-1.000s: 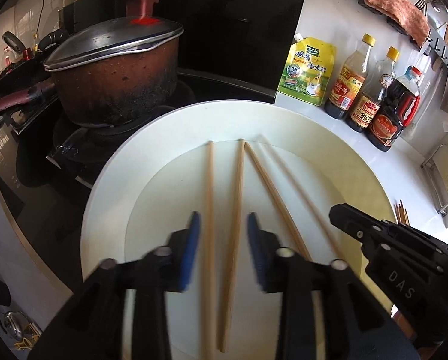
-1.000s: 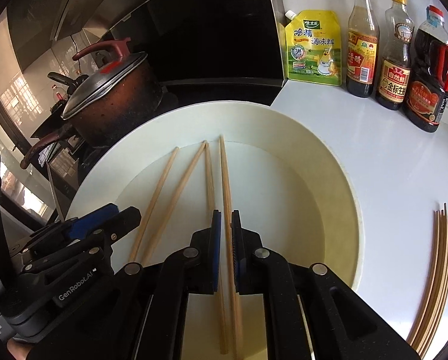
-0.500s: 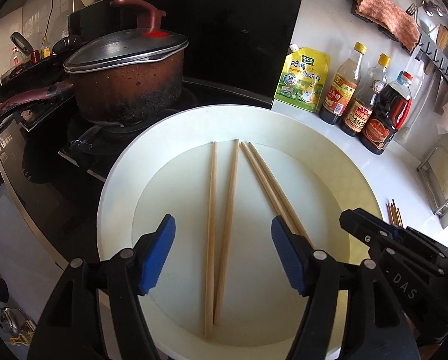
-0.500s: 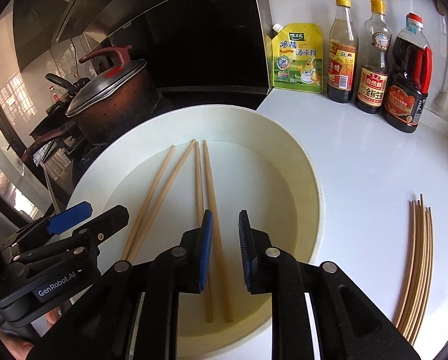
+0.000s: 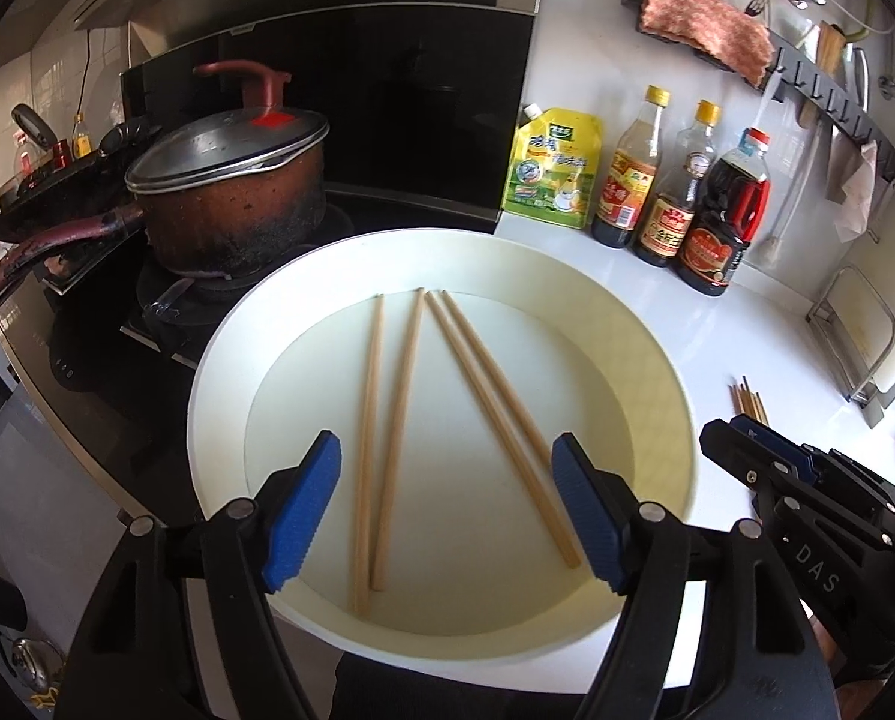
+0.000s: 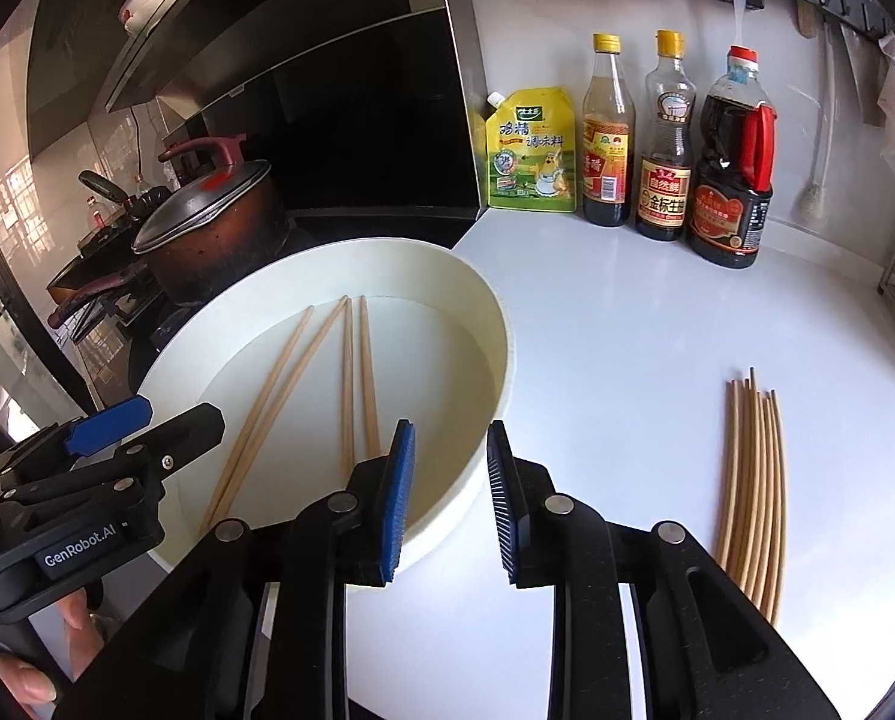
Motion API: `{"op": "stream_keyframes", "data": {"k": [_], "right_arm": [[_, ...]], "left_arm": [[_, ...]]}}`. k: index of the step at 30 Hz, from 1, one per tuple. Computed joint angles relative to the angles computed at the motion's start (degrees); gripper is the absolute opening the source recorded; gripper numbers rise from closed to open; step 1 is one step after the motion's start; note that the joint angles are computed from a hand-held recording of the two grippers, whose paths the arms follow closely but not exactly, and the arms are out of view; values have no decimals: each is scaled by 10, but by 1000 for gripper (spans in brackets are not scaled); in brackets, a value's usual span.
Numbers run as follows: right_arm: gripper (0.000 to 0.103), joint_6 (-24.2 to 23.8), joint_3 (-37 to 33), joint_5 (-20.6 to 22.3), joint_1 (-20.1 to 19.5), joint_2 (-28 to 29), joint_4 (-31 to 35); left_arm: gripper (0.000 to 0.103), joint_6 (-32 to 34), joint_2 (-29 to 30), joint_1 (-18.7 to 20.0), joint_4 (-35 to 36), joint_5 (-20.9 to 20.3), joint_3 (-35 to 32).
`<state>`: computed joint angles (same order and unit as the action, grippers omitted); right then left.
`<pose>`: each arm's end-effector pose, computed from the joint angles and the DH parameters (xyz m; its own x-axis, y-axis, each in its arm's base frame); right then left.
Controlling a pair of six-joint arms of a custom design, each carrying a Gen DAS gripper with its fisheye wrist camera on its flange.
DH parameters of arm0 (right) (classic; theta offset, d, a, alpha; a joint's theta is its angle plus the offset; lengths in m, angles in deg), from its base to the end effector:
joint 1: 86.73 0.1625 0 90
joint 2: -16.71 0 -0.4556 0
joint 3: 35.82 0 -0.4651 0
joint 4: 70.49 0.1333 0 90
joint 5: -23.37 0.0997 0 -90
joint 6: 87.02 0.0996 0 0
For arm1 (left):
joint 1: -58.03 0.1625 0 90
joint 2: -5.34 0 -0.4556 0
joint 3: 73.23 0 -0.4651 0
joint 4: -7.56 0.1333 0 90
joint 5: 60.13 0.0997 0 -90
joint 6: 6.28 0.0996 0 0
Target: Organize utensils
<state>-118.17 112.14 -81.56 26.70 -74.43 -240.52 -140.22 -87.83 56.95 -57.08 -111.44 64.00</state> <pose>0.2479 -0.3013 0.1796 -0.6043 -0.6853 0.4065 -0.7922 0.5711 -0.2148 -0.2749 -0.1904 0.1733 -0.6693 -0.5291 -0.5216 0.1880 0.5586 -0.8078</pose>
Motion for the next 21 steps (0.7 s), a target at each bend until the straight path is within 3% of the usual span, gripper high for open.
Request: {"op": "stream_keyframes", "data": {"k": [9,21], "right_arm": [[34,-46,27,-9,-47,-110,25],[43,-129,38,-36,-174,-212,42]], "left_arm": [[75,82,61,11,-110,33,-10],[79,228,166,46,-309,91,-26]]}}
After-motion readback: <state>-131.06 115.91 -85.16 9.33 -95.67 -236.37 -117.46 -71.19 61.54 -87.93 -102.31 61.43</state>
